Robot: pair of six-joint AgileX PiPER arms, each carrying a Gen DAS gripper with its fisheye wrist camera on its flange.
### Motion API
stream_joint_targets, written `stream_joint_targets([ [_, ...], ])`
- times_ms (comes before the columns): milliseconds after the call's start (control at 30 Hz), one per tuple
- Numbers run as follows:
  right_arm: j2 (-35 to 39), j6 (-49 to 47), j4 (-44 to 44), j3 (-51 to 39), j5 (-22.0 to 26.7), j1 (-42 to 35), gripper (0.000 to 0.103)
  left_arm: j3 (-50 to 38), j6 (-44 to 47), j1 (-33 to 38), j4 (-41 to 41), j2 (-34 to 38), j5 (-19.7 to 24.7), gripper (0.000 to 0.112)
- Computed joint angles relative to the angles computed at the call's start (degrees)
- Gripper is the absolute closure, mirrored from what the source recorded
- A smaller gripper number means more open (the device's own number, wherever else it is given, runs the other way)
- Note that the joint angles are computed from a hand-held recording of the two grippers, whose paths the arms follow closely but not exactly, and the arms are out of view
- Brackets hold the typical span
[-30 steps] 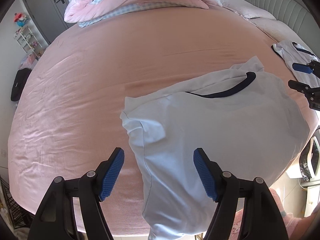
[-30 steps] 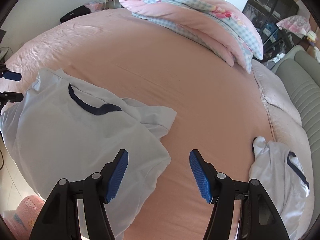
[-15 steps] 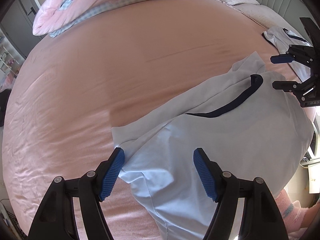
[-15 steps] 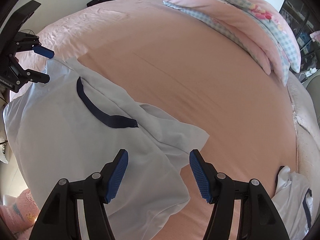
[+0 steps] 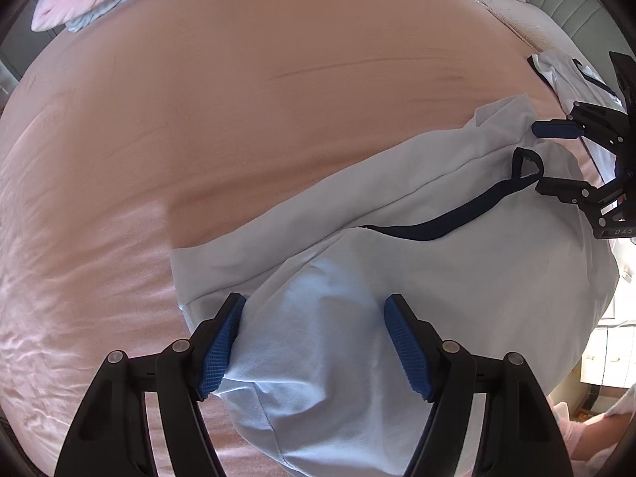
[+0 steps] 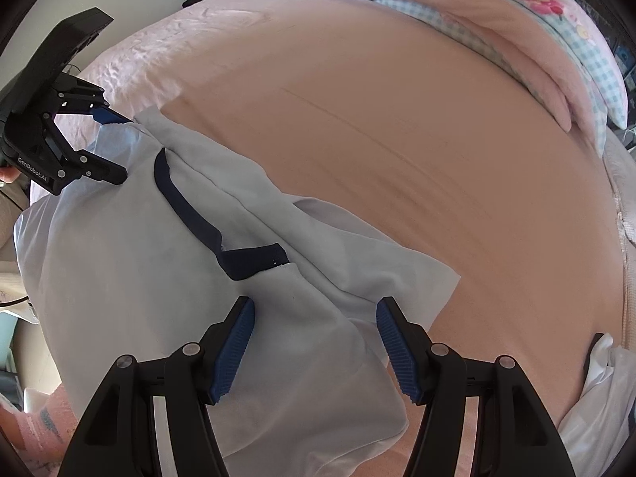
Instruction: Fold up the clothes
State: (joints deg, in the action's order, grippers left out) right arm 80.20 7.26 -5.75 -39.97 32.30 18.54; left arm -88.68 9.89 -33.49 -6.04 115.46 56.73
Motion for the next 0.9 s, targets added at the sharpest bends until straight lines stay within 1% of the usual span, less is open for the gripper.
stream_joint_targets([
  [133, 0.7, -1.4, 1.6, 0.6, -1.4, -0.3, 0.04, -1.6, 1.4, 1.1, -3.2, 2.2, 2.0, 0.041],
  [167, 0.8, -1.8, 1.9, 0.7, -1.5, -0.5, 0.04, -2.0, 2.0, 1.4, -3.8, 2.8, 2.3, 0.04],
  [200, 0.9, -1.7, 1.8, 0.7, -1.7, -0.4, 0.04, -2.4, 2.6, 1.6, -4.4, 3.4, 2.7, 0.035],
  [233, 1.1, -1.3, 1.5, 0.8, -1.9, -0.3, 0.04, -2.4, 2.6, 1.6, -4.6, 3.7, 2.5, 0.033],
  [300, 1.2, 2.3, -0.8, 1.1, -2.2, 0.5, 0.04, -2.2, 2.0, 1.2, -4.5, 3.6, 2.1, 0.031],
  [400, 1.0, 5.4, -2.3, 1.5, -2.9, 1.6, 0.04, -0.1, 0.0, -0.3, -2.7, 2.5, -0.6, 0.031],
  [500, 0.8, 8.6, -3.5, 2.3, -3.3, 2.1, 0.041, 3.0, -4.5, -2.5, 0.1, 0.5, -4.6, 0.031],
  [533, 0.6, 9.2, -3.0, 2.7, -3.6, 1.8, 0.043, 4.5, -6.4, -3.0, 0.7, -0.4, -6.3, 0.033],
  [567, 0.4, 9.7, -2.6, 3.0, -3.9, 1.6, 0.048, 6.0, -8.4, -3.5, 1.3, -1.3, -8.0, 0.034],
  [600, 0.1, 10.5, -2.2, 3.4, -4.2, 1.4, 0.051, 7.4, -10.6, -4.1, 2.1, -2.1, -9.7, 0.04],
  [633, -0.3, 12.3, -2.5, 4.0, -4.5, 1.4, 0.058, 9.1, -12.7, -4.4, 2.3, -3.2, -11.6, 0.048],
  [667, -0.9, 12.8, -1.7, 4.7, -5.2, 1.1, 0.068, 10.7, -15.9, -4.8, 3.3, -4.3, -13.3, 0.052],
  [733, -2.3, 13.9, -0.1, 6.6, -7.2, 0.5, 0.075, 13.7, -22.5, -5.5, 5.1, -6.2, -16.5, 0.068],
  [767, -3.3, 15.2, 0.0, 7.8, -8.3, 0.4, 0.078, 15.1, -25.0, -5.9, 6.2, -7.2, -18.0, 0.073],
  [833, -4.4, 19.3, -1.7, 9.3, -9.4, 1.1, 0.082, 17.9, -29.9, -7.2, 9.3, -9.1, -20.9, 0.086],
  [867, -4.9, 21.7, -3.0, 9.8, -9.8, 1.6, 0.083, 19.3, -32.5, -8.0, 11.5, -10.0, -22.4, 0.089],
  [900, -5.2, 23.4, -4.2, 10.1, -9.9, 2.0, 0.084, 20.5, -34.0, -8.2, 11.5, -10.7, -23.8, 0.095],
])
